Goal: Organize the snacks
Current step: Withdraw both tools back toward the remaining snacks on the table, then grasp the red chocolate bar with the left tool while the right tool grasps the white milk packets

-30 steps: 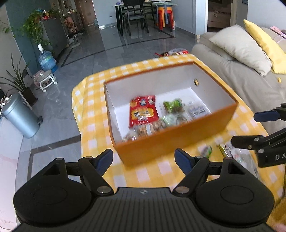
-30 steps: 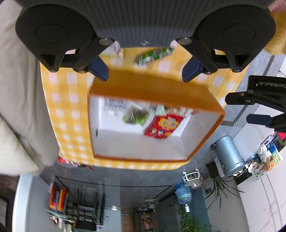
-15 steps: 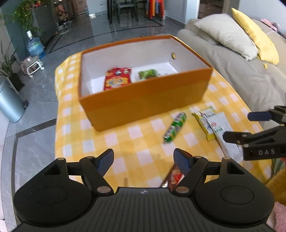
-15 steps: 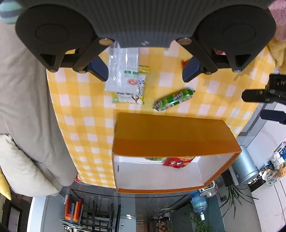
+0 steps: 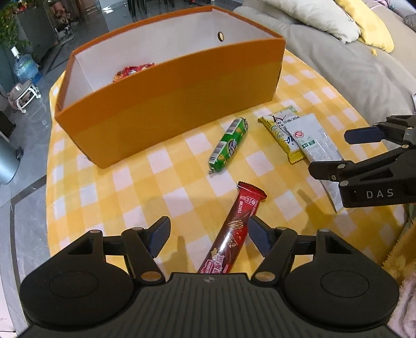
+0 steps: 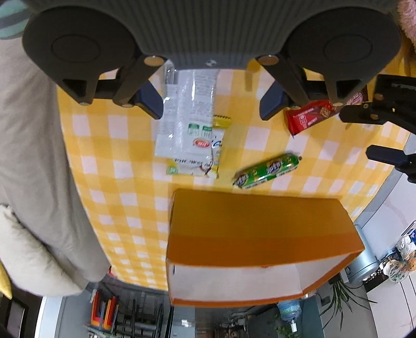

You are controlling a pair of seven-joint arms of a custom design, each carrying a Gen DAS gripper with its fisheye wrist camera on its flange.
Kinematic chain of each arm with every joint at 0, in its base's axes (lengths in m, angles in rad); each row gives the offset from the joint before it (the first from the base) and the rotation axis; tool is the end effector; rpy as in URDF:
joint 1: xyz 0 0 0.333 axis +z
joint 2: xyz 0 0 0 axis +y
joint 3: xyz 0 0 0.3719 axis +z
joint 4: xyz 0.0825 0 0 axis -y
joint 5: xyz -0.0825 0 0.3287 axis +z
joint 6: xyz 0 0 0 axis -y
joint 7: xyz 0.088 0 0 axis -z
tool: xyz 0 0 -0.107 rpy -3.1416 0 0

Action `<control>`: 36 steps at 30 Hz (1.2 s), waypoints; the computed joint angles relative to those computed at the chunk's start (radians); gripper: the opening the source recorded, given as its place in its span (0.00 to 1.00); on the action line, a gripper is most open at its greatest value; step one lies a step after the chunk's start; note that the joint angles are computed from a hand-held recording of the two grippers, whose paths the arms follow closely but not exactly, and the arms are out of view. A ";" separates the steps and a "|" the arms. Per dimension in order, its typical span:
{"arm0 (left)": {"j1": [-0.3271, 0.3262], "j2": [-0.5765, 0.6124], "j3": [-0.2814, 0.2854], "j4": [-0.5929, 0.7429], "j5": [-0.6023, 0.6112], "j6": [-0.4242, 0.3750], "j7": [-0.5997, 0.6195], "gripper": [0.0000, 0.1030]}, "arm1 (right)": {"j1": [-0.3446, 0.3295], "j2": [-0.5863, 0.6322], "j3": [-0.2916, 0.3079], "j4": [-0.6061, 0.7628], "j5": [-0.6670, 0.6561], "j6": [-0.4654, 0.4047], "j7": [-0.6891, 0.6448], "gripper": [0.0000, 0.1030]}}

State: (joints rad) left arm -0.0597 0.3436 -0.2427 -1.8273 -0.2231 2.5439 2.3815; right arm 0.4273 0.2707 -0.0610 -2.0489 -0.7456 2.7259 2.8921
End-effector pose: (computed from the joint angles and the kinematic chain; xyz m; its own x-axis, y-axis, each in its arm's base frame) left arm 0.6179 -0.1686 0.4753 -0.7866 -0.6139 -0.0659 -0.5348 0.7308 -0.4243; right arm 0.5427 0.2385 0.4351 -0.2921 -0.9534 -0.0755 -0.7889 0.2848 -0.5446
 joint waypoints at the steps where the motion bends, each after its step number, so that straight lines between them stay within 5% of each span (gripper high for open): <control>1: 0.000 0.002 -0.002 0.000 0.001 -0.002 0.005 0.78 | -0.004 0.002 0.002 -0.002 0.006 0.006 -0.005 0.75; 11: -0.018 0.040 0.003 0.030 0.035 -0.049 0.002 0.72 | -0.016 0.024 -0.012 -0.014 0.101 0.072 -0.048 0.70; 25: -0.047 0.083 0.016 0.073 0.110 -0.117 -0.076 0.60 | -0.017 0.024 -0.068 -0.034 0.063 0.089 0.060 0.70; 31: -0.057 0.100 0.018 0.111 0.113 -0.136 -0.123 0.29 | -0.049 0.033 -0.034 -0.040 0.153 0.104 -0.013 0.70; 36: -0.061 0.134 0.024 0.180 0.101 -0.189 -0.215 0.26 | -0.043 0.040 -0.010 -0.022 0.221 0.042 -0.108 0.70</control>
